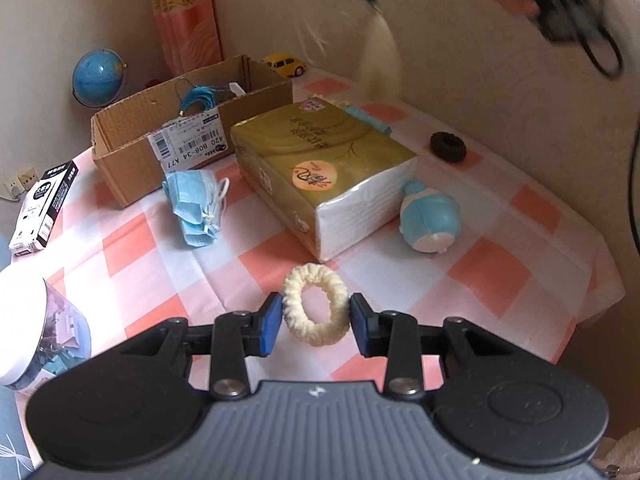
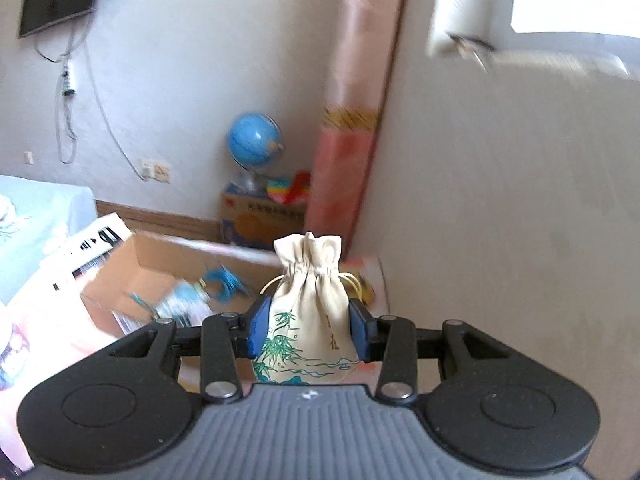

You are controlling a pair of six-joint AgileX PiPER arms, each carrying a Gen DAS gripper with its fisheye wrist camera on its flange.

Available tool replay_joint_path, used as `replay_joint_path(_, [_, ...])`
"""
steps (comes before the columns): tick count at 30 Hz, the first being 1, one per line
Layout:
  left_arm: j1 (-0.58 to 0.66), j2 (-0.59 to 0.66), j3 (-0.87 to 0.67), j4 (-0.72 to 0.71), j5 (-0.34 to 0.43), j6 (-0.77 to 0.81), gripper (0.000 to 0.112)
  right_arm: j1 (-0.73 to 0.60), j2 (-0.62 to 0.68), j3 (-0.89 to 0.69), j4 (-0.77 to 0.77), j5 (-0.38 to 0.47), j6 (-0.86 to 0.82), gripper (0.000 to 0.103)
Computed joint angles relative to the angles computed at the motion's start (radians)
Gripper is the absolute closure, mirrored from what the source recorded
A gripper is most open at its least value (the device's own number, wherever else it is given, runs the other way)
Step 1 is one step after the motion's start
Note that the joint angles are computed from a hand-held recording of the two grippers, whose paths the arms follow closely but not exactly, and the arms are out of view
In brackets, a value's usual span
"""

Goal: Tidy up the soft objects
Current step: 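Drop the pouch into the cardboard box with the right tool while the left tool carries the ring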

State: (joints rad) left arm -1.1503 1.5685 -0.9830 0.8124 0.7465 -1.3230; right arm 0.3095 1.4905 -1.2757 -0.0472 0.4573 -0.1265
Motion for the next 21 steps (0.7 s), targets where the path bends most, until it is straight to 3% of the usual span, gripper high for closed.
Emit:
replay_joint_path(5, [0.0, -0.006, 0.003, 0.001, 0.004, 0.005, 0.077, 0.022, 0.076, -0.175, 0.196, 0.077, -0.23, 0.057])
replay_joint_path(10, [0.002, -0.015, 0.018, 0.006, 0.006, -0.01, 0.077, 0.047, 0.231, -0.419, 0.369, 0.207, -0.437, 0.057])
replay_joint_path(14, [0.016, -0.016, 0.03, -0.003, -0.006, -0.006, 0.077, 0.084, 0.361, -0.611, 0.373, 0.308, -0.499, 0.057])
replay_joint_path(21, [0.049, -0.012, 0.042, -0.015, -0.041, -0.001, 0.077, 0.145, 0.528, -0.814, 0.288, 0.371, -0.577, 0.056])
